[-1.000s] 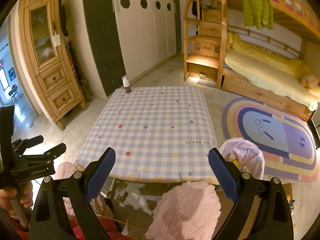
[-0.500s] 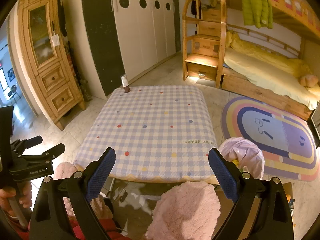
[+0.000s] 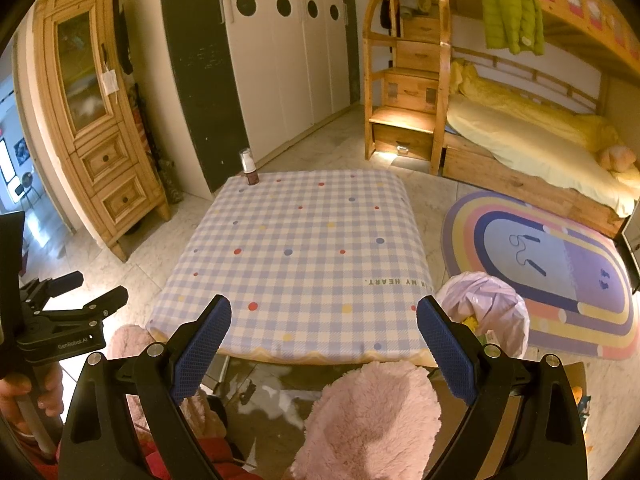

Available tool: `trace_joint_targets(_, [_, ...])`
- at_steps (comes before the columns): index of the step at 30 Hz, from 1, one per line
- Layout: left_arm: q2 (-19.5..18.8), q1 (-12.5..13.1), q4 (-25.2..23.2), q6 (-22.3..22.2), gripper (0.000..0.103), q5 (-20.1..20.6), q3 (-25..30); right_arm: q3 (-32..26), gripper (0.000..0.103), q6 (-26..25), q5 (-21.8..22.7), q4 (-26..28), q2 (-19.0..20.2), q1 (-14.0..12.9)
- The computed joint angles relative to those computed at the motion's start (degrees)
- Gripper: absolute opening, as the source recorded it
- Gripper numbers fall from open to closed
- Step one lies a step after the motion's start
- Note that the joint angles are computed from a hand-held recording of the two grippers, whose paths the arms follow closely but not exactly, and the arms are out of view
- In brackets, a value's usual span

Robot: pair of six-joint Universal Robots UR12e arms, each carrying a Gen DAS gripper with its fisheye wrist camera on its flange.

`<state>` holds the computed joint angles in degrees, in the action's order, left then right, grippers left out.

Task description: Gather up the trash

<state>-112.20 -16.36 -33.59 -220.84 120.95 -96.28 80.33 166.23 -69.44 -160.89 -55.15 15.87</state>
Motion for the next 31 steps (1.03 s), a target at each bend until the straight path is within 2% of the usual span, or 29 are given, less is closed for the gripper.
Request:
trace_joint_targets(17, [0.07,0.05,-0.12,0.07,0.096,0.06,-0.02,-0.15,0.093,0.1,0.15,0.17,0.23,-0.18])
trace_joint_targets(24, [-0.29,-0.02,1.28,0.89,0.096,0.18,0.01,-0.08,0.093,0.86,-0.15,-0.55,0.35,-0.29])
trace_joint_targets(27, [-0.78,0.13,1.1,1.31,0.096,-0.4,0.45,0.33,0.093,2.24,-1.73,-2.87,0.52,-0.58])
trace_joint_targets(31, [-1.58,0.4,2.58,2.24,0.096,-1.63,0.78,0.34,0.093,4.71,-6.81,-6.55,1.57,-1.49])
